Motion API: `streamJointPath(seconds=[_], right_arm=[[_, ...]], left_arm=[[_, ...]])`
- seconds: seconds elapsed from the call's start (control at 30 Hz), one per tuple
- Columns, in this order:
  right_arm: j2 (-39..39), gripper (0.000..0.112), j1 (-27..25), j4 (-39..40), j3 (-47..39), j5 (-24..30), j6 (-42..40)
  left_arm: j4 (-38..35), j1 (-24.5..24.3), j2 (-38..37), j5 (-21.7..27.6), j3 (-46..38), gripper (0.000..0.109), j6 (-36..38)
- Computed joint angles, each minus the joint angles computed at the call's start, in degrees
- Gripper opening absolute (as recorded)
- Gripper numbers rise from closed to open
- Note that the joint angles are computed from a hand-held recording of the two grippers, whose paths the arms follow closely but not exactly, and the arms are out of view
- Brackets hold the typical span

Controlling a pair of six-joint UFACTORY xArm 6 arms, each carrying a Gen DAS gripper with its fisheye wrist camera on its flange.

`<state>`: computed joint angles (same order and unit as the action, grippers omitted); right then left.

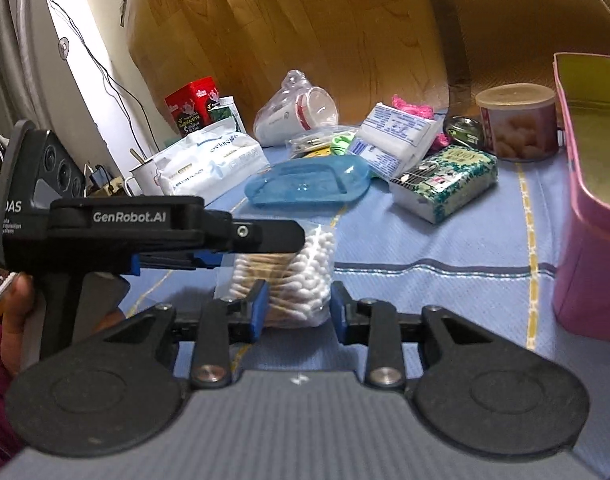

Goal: Organize soft objects
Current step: 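Close the left gripper on the cotton swab bag, then lift the cotton swab bag with the left gripper over the pink tin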

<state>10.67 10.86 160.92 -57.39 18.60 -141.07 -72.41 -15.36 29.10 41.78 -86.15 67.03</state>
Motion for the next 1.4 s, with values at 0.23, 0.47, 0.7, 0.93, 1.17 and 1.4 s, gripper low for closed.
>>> streamJointPath(seconds=[0.23, 0.47, 0.7, 0.93, 1.17, 1.4], right_arm=[[-0.26, 0.039, 0.28, 2.4, 0.6, 0.35, -4.93], [-1.8, 0.058, -0.24, 15.7, 1.67, 1.92, -24.48], [-0.14, 0.068, -0.43, 15.23, -0.07, 0.94, -23.2], [0.88, 0.071, -0.23, 15.72, -1.2, -0.26, -23.22], [1.17, 0.073, -0.18, 16.38, -1.4, -0.56, -23.78], [0.82, 0.075, 0.29, 13.58, -1.31, -1.15, -22.22]], left_arm=[[0.74, 0.03, -0.28, -0.63, 0.4, 0.067, -0.92], [-4.26, 1.13, -2.83, -4.63, 2.37, 0.09, 4.12], [-2.39, 3.14, -1.05, -3.83, 0.85, 0.094, 0.87], [-1.49, 3.62, -0.05, -2.22, 0.44, 0.096, 1.03], [-1.52, 3.75, -0.12, -1.1, 0.51, 0.096, 1.3], [-0.93, 3.54, -0.86, -0.27, 1.14, 0.102, 0.98]])
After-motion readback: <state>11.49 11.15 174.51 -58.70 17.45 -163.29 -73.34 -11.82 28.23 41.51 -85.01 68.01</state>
